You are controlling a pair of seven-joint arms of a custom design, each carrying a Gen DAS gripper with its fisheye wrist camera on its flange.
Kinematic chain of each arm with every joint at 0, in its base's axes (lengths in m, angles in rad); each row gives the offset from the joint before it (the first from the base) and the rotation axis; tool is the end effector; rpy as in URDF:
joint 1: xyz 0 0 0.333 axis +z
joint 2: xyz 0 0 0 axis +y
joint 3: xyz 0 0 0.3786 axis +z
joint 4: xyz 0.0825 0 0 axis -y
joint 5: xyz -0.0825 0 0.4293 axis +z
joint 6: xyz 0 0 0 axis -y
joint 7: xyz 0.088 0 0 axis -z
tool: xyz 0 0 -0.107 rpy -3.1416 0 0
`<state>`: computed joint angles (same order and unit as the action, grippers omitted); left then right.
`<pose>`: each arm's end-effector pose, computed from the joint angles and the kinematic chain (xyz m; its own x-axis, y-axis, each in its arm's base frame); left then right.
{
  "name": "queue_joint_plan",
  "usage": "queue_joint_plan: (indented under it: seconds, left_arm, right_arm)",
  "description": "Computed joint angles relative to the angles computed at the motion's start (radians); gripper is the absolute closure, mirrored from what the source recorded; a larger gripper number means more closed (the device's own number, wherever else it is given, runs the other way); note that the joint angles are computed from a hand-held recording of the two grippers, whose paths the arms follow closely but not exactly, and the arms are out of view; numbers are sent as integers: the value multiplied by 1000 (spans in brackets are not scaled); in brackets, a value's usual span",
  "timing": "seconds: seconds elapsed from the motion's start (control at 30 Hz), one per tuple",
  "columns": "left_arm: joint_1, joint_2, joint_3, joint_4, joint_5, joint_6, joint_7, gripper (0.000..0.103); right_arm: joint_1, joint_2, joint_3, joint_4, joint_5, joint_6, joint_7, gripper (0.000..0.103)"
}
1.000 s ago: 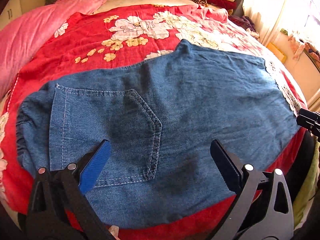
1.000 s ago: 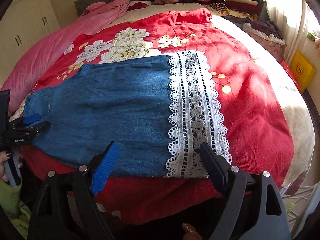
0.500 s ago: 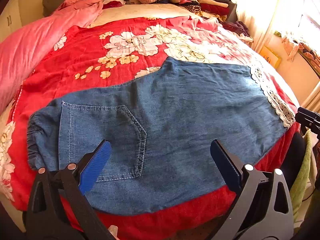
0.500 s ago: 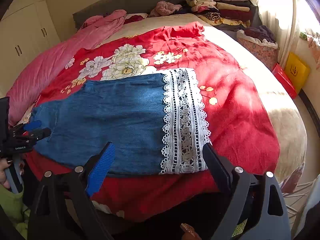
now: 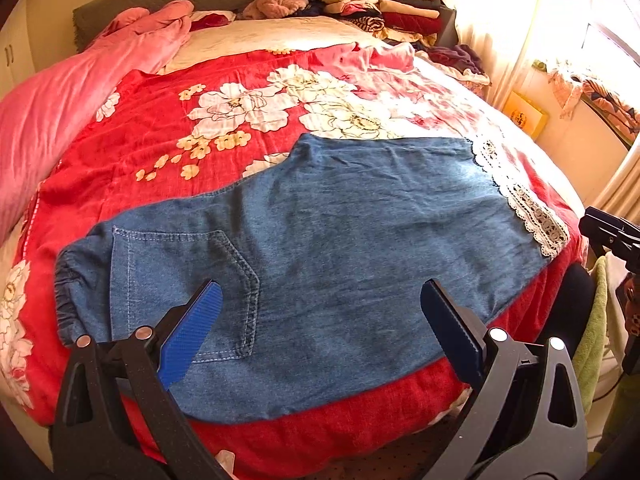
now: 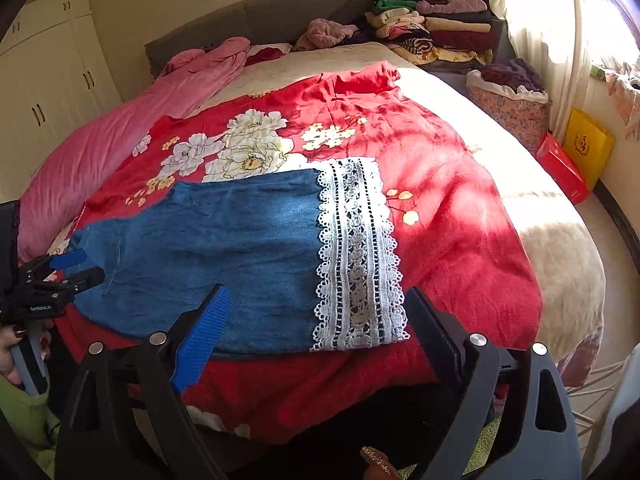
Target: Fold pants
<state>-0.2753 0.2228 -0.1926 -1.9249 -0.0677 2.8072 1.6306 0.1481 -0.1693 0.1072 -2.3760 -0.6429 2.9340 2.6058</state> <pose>0.6337 -0.3054 0.4908 -0.4553 -0.8882 0.0623 -0.7180 0.3249 -0.6156 0.5136 0.1760 0.4986 -0.1193 -0.9776 -0.1735 -0.7033 0.2065 -0.6802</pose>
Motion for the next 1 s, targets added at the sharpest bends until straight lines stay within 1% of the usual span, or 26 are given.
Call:
queue_joint_plan:
  seconds: [0.2,0.43,0.53,0.7,0.77,0.87,1.0]
  left_arm:
    - [-5,20,-19,38,-22,-10,44,10]
    - [-33,85,-29,136,-15,-53,92,10]
    - [-56,129,-26,197,6,-82,111,10]
    - [-76,219,-45,331,-6,-143,170,10]
    - [-85,250,-49,374,-11,-150,193,10]
    - [-110,312,-42,470,-1,-195,215,10]
    - [-130,404,-39,617,-4,-272,236,10]
  right_arm:
    - [-43,-24,17,-17,-68,23,95,15]
    - [-52,-22,17,-33,-72,37,113,15]
    - [-40,-7,6,-36,-45,44,96,15]
    - [-30,14,-8,-39,-9,50,74,15]
    - [-31,21,-11,-38,-2,53,72,15]
    - [-28,35,-15,-34,6,63,67,15]
    - [-11,64,-27,-19,39,69,29,15]
